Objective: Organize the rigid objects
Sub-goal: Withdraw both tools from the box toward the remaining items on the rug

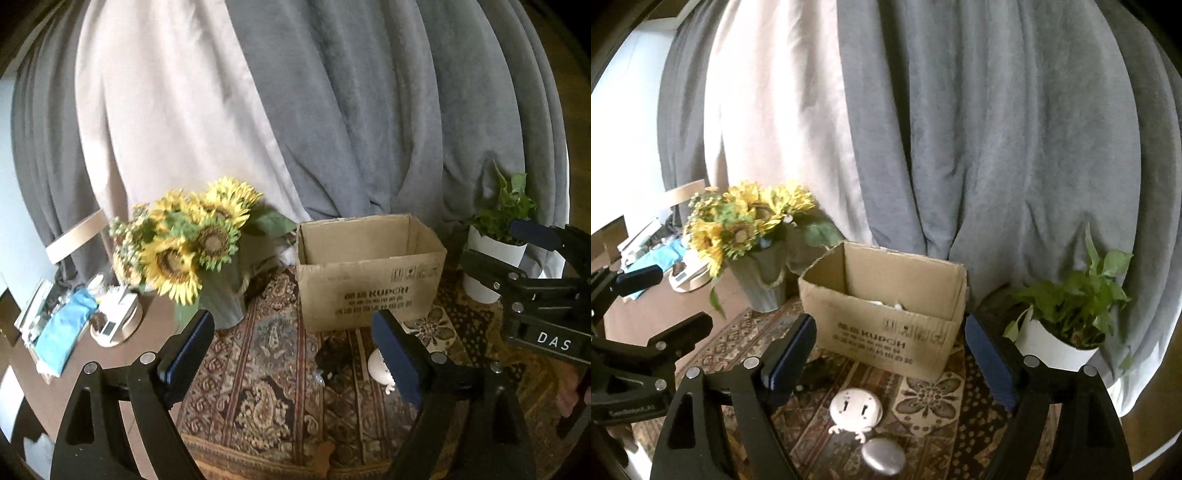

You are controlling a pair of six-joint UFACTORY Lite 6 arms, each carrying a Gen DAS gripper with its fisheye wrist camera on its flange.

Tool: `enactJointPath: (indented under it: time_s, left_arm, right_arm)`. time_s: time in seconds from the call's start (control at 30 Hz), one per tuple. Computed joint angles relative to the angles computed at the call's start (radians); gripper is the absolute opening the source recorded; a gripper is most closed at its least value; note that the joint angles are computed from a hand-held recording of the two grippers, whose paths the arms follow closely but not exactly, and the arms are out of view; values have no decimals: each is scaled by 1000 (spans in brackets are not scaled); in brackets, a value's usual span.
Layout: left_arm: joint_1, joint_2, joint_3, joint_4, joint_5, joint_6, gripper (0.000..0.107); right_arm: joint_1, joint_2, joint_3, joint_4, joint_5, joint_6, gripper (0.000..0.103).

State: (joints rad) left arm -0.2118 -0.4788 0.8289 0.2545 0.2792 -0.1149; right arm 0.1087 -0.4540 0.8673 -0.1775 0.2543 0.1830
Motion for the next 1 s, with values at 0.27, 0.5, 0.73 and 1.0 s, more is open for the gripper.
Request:
enactJointPath:
  time_s: [0.27,0.5,0.73,1.0]
  left_arm:
    - [-10,-204,-222,44,4,-127,88]
    - [-51,-319,-368,132,14,-251,87]
    - [-140,-347,-474,413,44,-563,87]
    - [-141,-278,-531,520,-4,-643,77]
  right_arm:
    - [83,-198,-188,-367,8,395,88]
    - [112,-317,-332,-403,-9,436,88]
    - [101,-389,-476,-484,-59,522,88]
    - [32,-345,-568,-256,-141,301,88]
